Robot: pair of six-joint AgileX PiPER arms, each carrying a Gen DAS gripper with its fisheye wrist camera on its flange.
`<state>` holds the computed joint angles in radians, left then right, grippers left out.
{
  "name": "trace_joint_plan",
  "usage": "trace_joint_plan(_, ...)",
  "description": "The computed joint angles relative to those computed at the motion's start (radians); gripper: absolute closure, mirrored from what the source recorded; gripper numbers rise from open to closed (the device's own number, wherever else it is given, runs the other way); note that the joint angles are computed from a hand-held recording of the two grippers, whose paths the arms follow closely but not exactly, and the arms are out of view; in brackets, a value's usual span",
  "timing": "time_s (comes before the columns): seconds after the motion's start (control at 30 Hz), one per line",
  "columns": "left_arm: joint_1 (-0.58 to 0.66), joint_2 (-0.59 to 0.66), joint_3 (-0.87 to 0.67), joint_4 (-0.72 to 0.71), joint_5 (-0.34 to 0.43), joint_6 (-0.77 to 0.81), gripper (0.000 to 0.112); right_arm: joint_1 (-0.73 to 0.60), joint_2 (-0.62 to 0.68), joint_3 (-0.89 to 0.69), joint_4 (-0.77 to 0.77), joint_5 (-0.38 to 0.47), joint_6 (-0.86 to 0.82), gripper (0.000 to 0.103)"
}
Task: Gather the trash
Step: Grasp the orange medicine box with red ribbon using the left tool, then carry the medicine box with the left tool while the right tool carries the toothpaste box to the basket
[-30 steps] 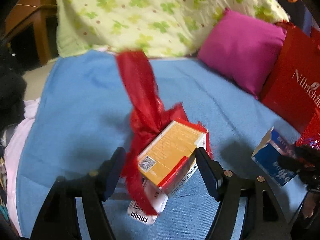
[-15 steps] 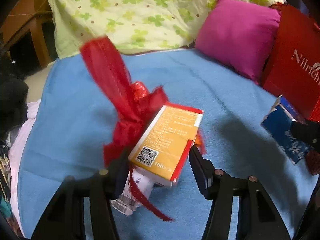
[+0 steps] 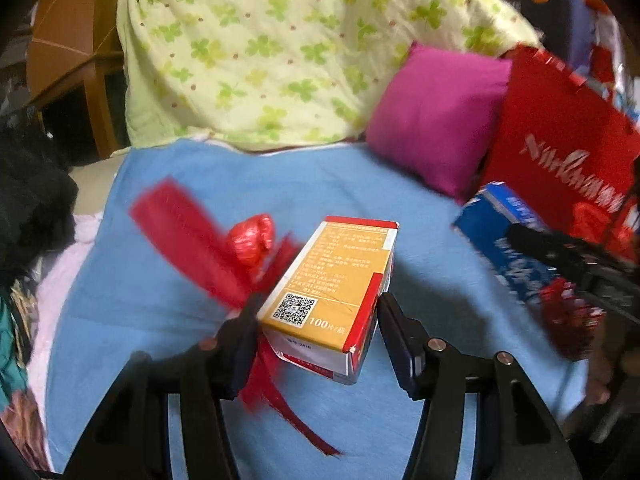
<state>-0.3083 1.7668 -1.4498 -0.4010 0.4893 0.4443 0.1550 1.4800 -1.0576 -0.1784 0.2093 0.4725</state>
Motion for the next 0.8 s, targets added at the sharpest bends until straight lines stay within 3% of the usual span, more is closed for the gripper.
trace_joint_plan(0.1,0.026,-0.067,0.090,-0.155,0.029,0.116,0.053,0.002,-0.048,0.032,-0.025,-0.009,0.015,0.038)
trace_joint_plan(0.23,0.009,-0.131,0.252,-0.163,-0.055,0.131,0.054,0.010,-0.106,0.079,-0.144,-0.027,0.112,0.038)
trace_joint_plan(0.33,0.019,-0.116,0.312,-0.175,-0.063,0.122,0.054,0.011,-0.117,0.089,-0.148,-0.021,0.112,0.038)
trace_joint_plan(0.53,0.057,-0.093,0.343,-0.301,-0.069,0.250,0.052,0.031,-0.099,0.082,-0.218,0.000,0.156,0.038)
trace_joint_plan(0.67,0.066,-0.077,0.318,-0.353,-0.013,0.307,0.051,0.040,-0.083,0.070,-0.235,0.008,0.168,0.038)
trace_joint_plan(0.8,0.058,-0.094,0.353,-0.432,-0.009,0.402,0.042,0.041,-0.077,0.068,-0.245,0.001,0.180,0.038)
